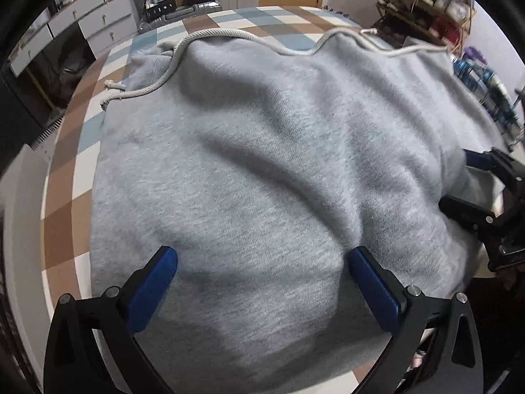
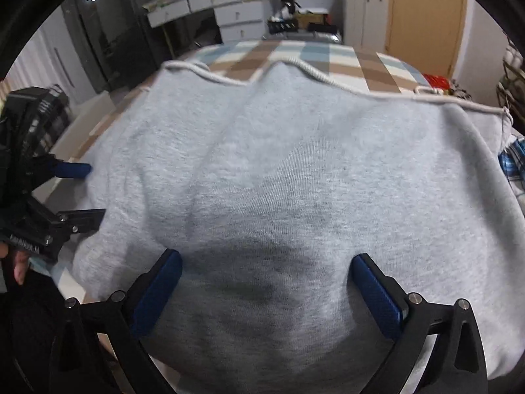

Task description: Fold large clothes

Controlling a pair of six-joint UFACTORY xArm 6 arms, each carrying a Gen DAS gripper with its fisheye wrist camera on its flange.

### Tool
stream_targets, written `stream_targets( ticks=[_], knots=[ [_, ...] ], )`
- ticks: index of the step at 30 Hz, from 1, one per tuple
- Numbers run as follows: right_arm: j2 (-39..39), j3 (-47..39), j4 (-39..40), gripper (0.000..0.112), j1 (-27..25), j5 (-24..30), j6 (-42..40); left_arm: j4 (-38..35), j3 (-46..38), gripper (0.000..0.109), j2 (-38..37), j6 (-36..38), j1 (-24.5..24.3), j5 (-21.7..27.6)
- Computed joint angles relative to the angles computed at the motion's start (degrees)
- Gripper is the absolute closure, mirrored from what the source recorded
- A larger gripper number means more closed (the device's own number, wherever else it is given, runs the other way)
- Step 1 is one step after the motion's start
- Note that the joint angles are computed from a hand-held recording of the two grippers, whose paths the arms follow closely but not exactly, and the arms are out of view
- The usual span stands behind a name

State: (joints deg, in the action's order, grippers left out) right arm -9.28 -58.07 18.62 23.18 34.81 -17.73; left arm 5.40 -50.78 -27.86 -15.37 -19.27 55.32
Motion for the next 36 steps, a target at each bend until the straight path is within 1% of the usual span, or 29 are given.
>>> stream_targets(
  ticks=[1,2,3,4,5,6,8,9,10,11,12,13,14,15,16,19,20,21,22,23,24,27,28,30,32,33,34,35,36],
  knots=[
    [-0.86,-0.01,1.64,0.010,-1.16,0.62,-1.11,-1.82,0.59,0.006,-1.34,1.46,0.97,0.51],
    [-2.52,1.22,3.43,0.010,-2.33,-0.85,-1.81,-3.51,1.12,0.006,-2.90,2.33,2.23,0.79],
    [-4.92,3.31,6.04,0.009,-4.40,-3.52,-2.16,-5.23,2.79,0.006,-5.75,2.35,3.82,-0.57],
    [-6.66,4.60,6.35,0.009,-6.01,-4.16,-0.88,-6.25,3.76,0.006,-7.18,2.62,5.13,-1.35],
    [-7.39,5.06,4.44,0.009,-7.72,-4.24,2.17,-7.79,4.57,0.006,-8.54,2.83,6.50,-1.56],
    [-7.79,6.06,0.14,0.009,-9.89,-5.16,7.22,-11.16,5.16,0.006,-9.33,4.39,8.42,-1.26],
    [-6.68,5.61,-9.51,0.009,-12.16,-3.35,16.11,-15.44,5.68,0.006,-9.24,4.76,11.67,0.91],
    [-5.63,5.06,-12.66,0.009,-13.09,-1.83,18.43,-16.26,5.81,0.006,-8.72,4.53,12.59,1.81],
    [-4.64,4.46,-14.08,0.009,-13.23,-0.46,19.00,-16.40,5.92,0.007,-8.12,4.13,13.12,2.77],
    [-3.28,3.44,-15.88,0.009,-13.08,1.62,19.61,-14.74,6.97,0.007,-8.87,3.13,12.61,1.99],
    [-2.81,3.45,-20.07,0.009,-12.32,1.59,21.61,-12.57,7.40,0.007,-9.31,2.61,11.63,0.98],
    [-2.62,3.18,-23.79,0.009,-11.36,2.06,23.65,-10.53,6.65,0.007,-8.76,1.09,10.53,1.92],
    [-2.24,2.56,-25.13,0.009,-10.93,2.77,25.27,-8.77,6.49,0.007,-8.86,-0.72,9.41,2.30],
    [-2.26,2.39,-24.10,0.009,-10.99,2.59,25.49,-6.54,6.18,0.007,-8.58,-3.21,8.22,2.36],
    [-2.55,2.17,-20.68,0.009,-11.45,2.27,23.93,-5.76,5.75,0.007,-7.95,-4.03,7.92,2.17],
    [-5.93,3.65,-6.52,0.009,-13.42,-4.35,16.75,-5.30,6.44,0.007,-8.73,-6.45,6.96,-0.08],
    [-6.48,3.06,-0.53,0.009,-13.82,-5.39,12.66,-5.79,6.85,0.007,-8.93,-6.24,7.44,-0.85],
    [-6.03,1.01,5.45,0.009,-14.09,-5.08,8.30,-6.62,7.27,0.007,-9.37,-6.69,7.90,-1.74],
    [-4.37,-2.47,9.02,0.009,-14.44,-3.41,4.84,-7.21,7.71,0.007,-9.71,-7.29,8.05,-2.15],
    [-1.72,-6.35,10.20,0.009,-15.07,-1.36,2.68,-8.20,7.77,0.007,-9.43,-7.47,8.57,-2.63],
    [2.08,-11.57,8.98,0.009,-15.89,1.38,2.56,-8.88,7.68,0.007,-9.15,-7.43,8.87,-3.03],
    [14.96,-28.59,-3.49,0.011,-16.33,11.00,9.89,-10.45,7.97,0.007,-8.95,-6.43,9.74,-4.02],
    [19.67,-34.59,-7.62,0.015,-16.25,14.34,11.37,-10.60,8.42,0.007,-9.24,-6.39,9.76,-4.24],
    [27.83,-45.51,-12.64,0.047,-16.34,21.30,13.43,-11.19,8.50,0.007,-9.87,-4.98,10.67,-3.74],
    [33.56,-52.41,-13.34,0.054,-16.89,26.33,14.76,-10.62,8.14,0.007,-9.41,-4.39,10.63,-3.67],
    [34.43,-53.23,-13.53,0.070,-17.25,28.16,14.97,-10.31,8.14,0.007,-9.29,-4.41,10.40,-3.71],
    [33.87,-51.65,-12.98,0.080,-17.79,28.31,14.63,-10.09,7.98,0.007,-9.05,-4.19,10.33,-3.61],
    [33.56,-50.73,-12.11,0.093,-18.04,27.67,14.27,-10.12,8.15,0.007,-9.15,-3.80,10.48,-3.64],
    [33.28,-50.08,-11.76,0.100,-18.13,26.11,13.51,-10.16,8.16,0.007,-9.03,-3.73,10.46,-3.75]
  ],
)
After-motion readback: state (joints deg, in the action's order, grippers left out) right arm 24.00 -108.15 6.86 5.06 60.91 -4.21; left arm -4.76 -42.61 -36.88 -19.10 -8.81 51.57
